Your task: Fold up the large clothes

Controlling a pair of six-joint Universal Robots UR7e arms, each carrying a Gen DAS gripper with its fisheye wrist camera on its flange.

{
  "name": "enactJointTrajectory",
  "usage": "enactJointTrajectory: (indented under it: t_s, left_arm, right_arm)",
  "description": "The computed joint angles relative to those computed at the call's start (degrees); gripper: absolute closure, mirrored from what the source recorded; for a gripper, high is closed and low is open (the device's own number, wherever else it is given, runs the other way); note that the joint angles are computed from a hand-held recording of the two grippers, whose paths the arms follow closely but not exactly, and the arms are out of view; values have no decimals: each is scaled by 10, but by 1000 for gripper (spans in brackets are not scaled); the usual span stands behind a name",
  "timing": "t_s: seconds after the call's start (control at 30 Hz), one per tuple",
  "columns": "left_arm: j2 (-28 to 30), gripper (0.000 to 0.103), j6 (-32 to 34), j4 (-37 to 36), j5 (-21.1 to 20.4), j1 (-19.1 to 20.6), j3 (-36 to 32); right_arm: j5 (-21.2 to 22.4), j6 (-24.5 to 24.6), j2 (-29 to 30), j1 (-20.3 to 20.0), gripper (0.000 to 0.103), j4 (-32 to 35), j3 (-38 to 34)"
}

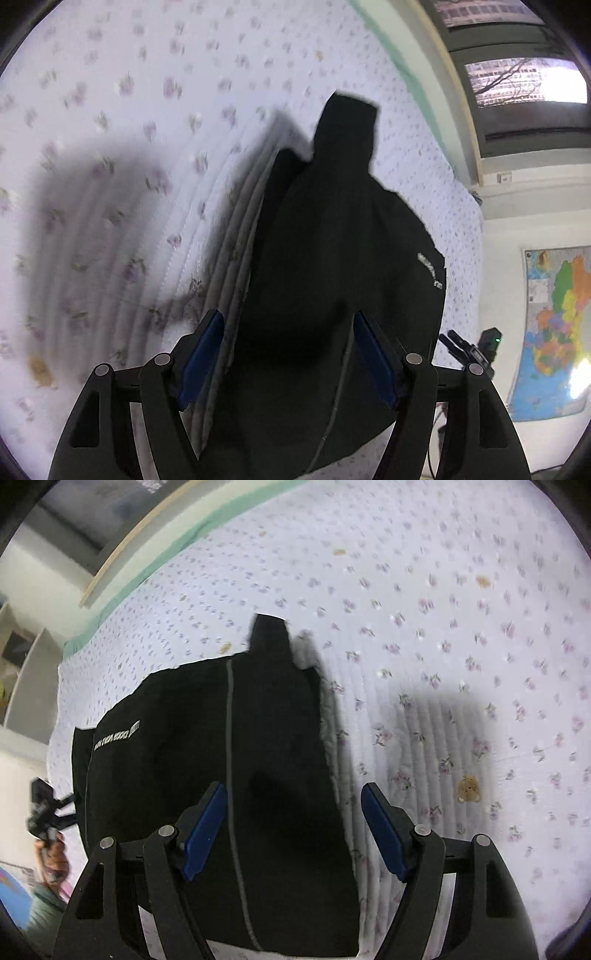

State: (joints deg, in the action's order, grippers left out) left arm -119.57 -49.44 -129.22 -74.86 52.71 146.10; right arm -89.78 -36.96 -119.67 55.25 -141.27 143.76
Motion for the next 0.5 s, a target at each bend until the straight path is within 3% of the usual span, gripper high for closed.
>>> enactJointTrajectory:
  t_s: [0.17, 0.37, 0.5]
  left_arm:
    - [53, 29, 30, -67, -45, 46, 16]
    - [108, 29, 57, -108, -65, 65, 8]
    - [143, 29, 72, -136, -86, 83, -1]
  right_arm:
    - [38, -9, 48, -40, 25, 31, -22]
    - [101, -26, 79, -72, 24, 96, -38]
    - [78, -23, 118, -57, 18, 70, -36]
